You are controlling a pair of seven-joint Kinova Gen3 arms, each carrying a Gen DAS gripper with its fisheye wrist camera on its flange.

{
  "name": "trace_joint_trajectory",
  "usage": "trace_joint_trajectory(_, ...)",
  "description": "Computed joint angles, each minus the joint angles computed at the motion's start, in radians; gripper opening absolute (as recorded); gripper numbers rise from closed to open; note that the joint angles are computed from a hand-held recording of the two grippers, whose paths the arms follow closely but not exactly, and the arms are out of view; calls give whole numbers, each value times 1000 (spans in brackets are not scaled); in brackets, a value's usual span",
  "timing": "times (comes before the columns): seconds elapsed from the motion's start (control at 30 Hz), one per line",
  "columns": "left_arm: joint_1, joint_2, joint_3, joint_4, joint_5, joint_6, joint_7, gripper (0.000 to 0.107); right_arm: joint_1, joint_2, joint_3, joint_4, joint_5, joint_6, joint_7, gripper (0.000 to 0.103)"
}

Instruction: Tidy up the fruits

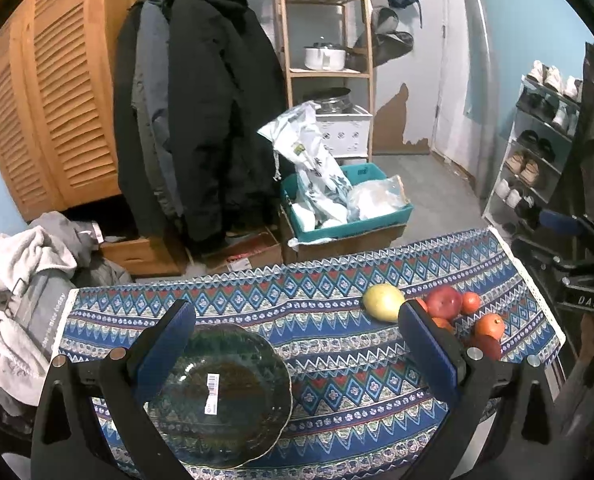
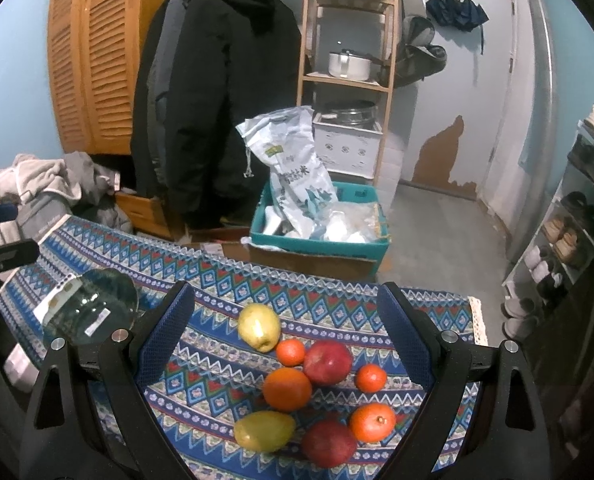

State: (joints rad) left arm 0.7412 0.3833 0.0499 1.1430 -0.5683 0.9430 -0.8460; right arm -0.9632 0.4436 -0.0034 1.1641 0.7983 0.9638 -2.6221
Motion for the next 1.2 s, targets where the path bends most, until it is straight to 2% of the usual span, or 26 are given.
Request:
trace_joint_trajectory(0.33, 16, 96, 18, -99, 71, 40, -120, 102, 43, -19, -10, 33, -59, 46, -12, 91)
trace_joint_trajectory(0.7, 14, 223, 28, -251, 237, 91, -279, 102, 111, -68, -37, 139, -108, 69, -64, 91)
trace_joint_trajectory(0.93, 22, 337, 31, -406, 336, 180, -365, 102, 172, -69, -54, 177, -183, 82, -60, 91)
trace_joint_trajectory(1.2, 44, 482, 17, -613, 413, 317, -419, 102, 266, -58, -64, 242, -324, 24, -27, 91)
